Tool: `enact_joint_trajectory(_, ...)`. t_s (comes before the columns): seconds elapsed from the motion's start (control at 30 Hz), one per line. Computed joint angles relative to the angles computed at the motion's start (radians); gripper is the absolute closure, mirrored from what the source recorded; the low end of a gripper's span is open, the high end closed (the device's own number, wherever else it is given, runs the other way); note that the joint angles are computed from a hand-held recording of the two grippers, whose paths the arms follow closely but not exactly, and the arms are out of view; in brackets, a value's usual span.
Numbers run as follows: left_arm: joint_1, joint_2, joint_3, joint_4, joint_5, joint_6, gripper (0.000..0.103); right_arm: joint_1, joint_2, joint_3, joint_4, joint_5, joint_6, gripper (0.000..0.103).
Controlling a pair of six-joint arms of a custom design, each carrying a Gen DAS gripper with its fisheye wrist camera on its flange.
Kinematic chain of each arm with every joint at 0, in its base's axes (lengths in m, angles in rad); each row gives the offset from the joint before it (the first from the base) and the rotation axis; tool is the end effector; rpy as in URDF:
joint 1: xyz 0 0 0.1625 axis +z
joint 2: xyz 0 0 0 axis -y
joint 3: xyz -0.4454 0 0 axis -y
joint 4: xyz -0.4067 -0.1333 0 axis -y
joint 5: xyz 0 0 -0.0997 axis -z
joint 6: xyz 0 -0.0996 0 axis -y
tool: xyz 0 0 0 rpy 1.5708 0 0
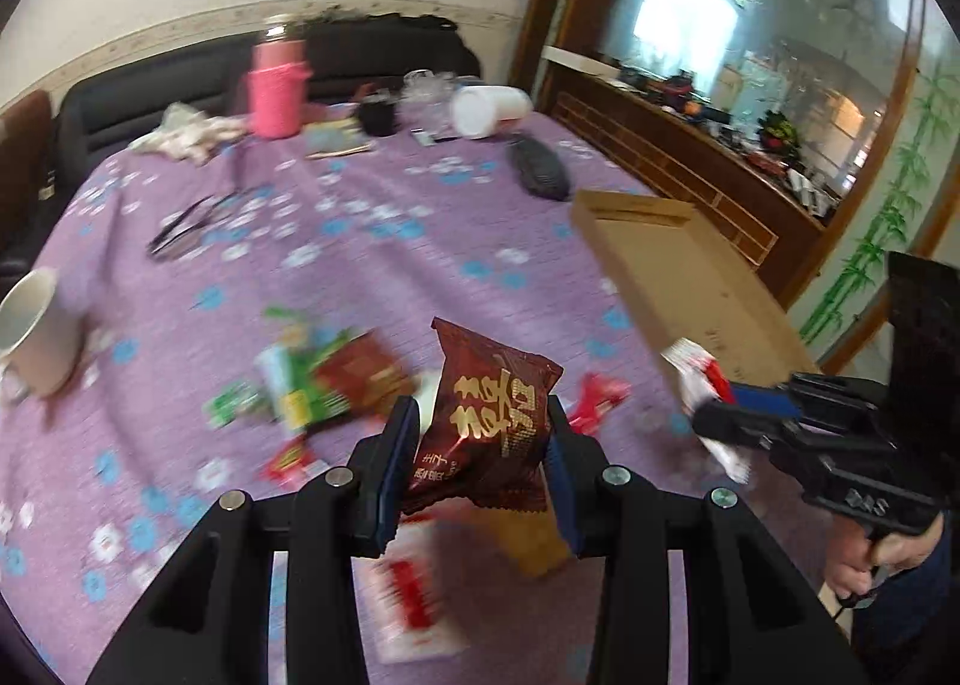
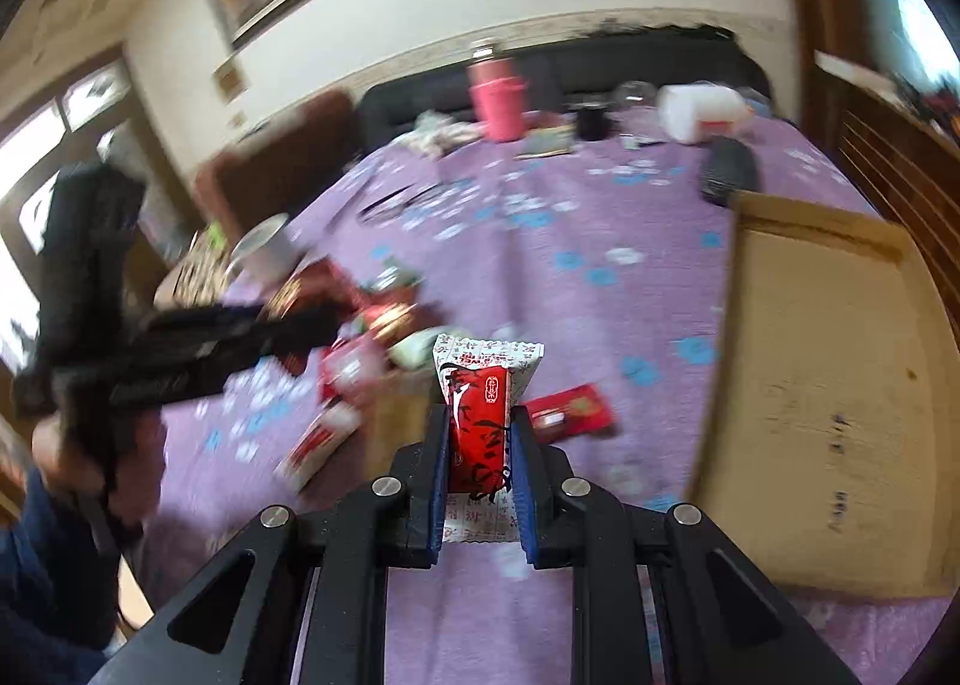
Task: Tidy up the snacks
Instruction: 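Carry both packets into the cardboard tray and open both grippers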
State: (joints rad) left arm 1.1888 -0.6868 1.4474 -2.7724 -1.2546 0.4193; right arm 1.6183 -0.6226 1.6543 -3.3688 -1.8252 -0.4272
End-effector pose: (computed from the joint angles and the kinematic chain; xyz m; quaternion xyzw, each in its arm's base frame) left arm -0.1345 -0.7754 0.1215 0.3441 0.9007 -0.2131 0.1576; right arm 0.1418 -0.7034 0.0729 0.1702 -0.9054 0.3420 0.1855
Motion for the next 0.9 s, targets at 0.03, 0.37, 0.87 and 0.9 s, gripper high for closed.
enact_joint_trajectory(0.03, -0.012, 0.018, -0.014, 0.005, -0.009, 0.003, 0.064, -0.008, -0.007, 0.001, -0.004, 0.002, 0.015, 0.083)
enact_joint_trajectory(0.37, -0.087, 0.208, -0.196, 0.084, -0.127, -0.047, 0.064, -0.094, -0.058, -0.070, -0.085, -0.080, 0.203, 0.084)
enact_joint_trajectory(0.87, -0.111, 0.454, -0.432, 0.207, -0.064, -0.066, 0.064, -0.190, -0.048, -0.191, 0.024, -0.122, 0.347, 0.083)
enact_joint_trajectory(0.9, -0.113, 0.455, -0.429, 0.204, -0.056, -0.061, 0.064, -0.189, -0.050, -0.183, 0.015, -0.120, 0.346, 0.083)
